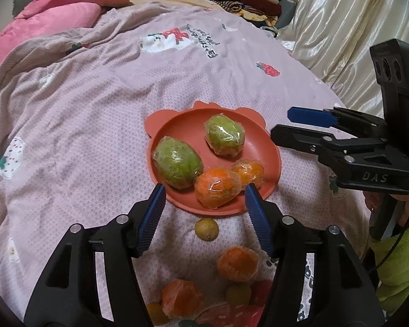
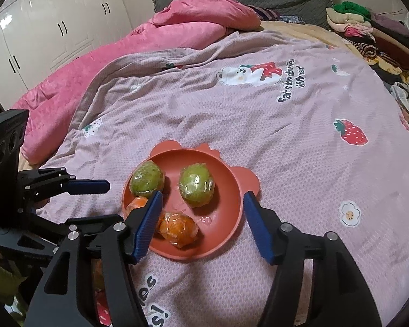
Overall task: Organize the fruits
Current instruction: 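Lift both tools away from the plate toward the loose fruits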
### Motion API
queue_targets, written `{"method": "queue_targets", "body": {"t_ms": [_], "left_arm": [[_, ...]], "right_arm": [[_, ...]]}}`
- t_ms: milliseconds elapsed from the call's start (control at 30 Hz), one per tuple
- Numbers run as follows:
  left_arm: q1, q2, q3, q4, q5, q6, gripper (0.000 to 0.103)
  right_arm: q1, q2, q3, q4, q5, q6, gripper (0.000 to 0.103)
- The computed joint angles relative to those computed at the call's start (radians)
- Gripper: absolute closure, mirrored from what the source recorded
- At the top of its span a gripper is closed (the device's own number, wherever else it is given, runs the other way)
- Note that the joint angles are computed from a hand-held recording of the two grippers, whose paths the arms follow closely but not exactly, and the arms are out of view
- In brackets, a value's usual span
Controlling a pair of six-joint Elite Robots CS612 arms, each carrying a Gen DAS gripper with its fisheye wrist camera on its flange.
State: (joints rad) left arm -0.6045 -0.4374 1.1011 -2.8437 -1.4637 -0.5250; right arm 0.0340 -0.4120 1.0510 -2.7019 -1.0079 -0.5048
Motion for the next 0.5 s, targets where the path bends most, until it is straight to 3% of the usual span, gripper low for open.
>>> {"method": "queue_targets", "body": {"t_ms": [500], "left_arm": [[-0.009,-0.051,0.082,-0.054,0.088,-0.033,0.032]], "right_arm": [[-0.008,-0.047,0.09,-0.089,0.029,0.008,0.028]]}}
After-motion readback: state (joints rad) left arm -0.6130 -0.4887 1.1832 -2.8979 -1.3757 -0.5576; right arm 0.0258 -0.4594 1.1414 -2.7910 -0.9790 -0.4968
